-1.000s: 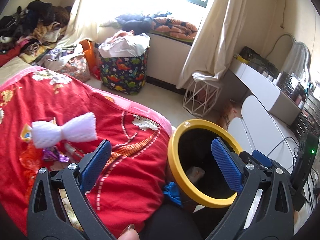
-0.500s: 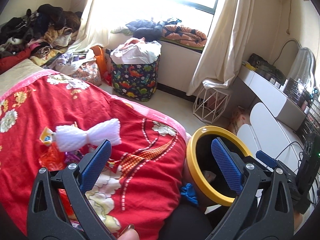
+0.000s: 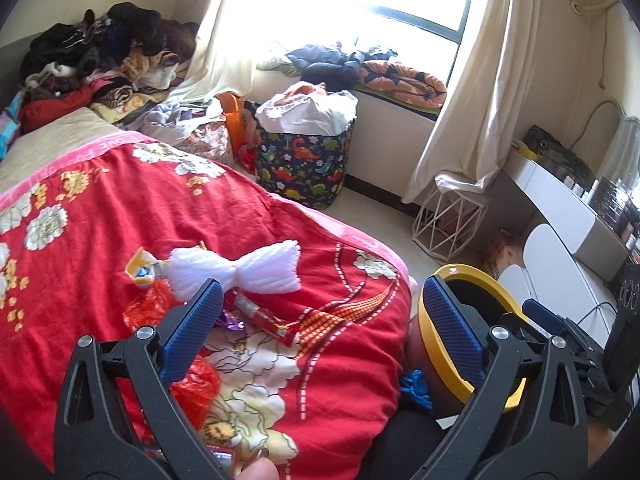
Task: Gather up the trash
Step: 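Move both open tools back over the trash on the bedspread, then grasp the red plastic bag with the left tool while the right tool grasps a red snack packet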
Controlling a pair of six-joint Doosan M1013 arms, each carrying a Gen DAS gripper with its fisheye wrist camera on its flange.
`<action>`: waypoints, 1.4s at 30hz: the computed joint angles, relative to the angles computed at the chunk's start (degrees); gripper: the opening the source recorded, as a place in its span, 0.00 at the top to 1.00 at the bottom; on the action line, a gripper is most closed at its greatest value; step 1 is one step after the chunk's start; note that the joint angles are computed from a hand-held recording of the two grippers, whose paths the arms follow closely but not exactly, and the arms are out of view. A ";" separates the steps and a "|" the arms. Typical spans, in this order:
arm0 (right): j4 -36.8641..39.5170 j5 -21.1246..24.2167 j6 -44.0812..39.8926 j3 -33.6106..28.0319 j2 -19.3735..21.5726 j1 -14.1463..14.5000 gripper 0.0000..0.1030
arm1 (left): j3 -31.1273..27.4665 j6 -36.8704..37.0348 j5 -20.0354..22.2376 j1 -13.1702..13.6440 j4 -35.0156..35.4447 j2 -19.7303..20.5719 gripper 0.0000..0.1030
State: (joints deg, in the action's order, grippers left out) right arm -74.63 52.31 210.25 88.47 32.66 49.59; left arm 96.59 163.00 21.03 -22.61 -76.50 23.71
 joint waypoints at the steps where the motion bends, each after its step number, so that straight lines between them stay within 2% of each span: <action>1: -0.07 -0.33 -0.37 -0.27 0.13 -0.07 0.15 | -0.01 -0.10 -0.18 0.23 -0.07 0.05 0.11; 10: 2.13 -5.78 -7.46 -4.34 2.43 -1.65 0.15 | -0.33 -5.81 -2.28 2.42 2.84 0.61 0.11; 17: 7.82 -11.61 -18.04 -8.99 5.48 -3.23 0.16 | -1.80 -22.84 -1.73 4.27 16.54 2.02 0.11; 20: 11.15 -13.47 -23.13 -11.00 6.90 -3.89 0.19 | -2.21 -27.08 -1.59 4.88 20.23 2.58 0.11; 29: 21.31 -16.31 -35.93 -16.26 10.78 -5.72 0.29 | -3.53 -36.42 0.87 5.76 28.23 4.68 0.11; 31: 22.94 -16.39 -38.45 -17.17 11.48 -5.95 0.31 | -3.81 -36.53 1.96 5.83 28.55 5.10 0.19; 36: 28.97 -16.50 -46.37 -20.18 13.55 -6.84 0.39 | -4.54 -38.51 4.44 6.09 30.17 6.23 0.26; 42: 35.66 -15.26 -53.92 -23.38 16.03 -7.81 0.47 | -4.92 -39.81 6.28 5.86 31.76 7.03 0.27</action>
State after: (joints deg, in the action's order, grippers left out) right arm -38.97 37.05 156.33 65.09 48.69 41.78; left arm 91.67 123.19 27.31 -16.74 -44.75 30.74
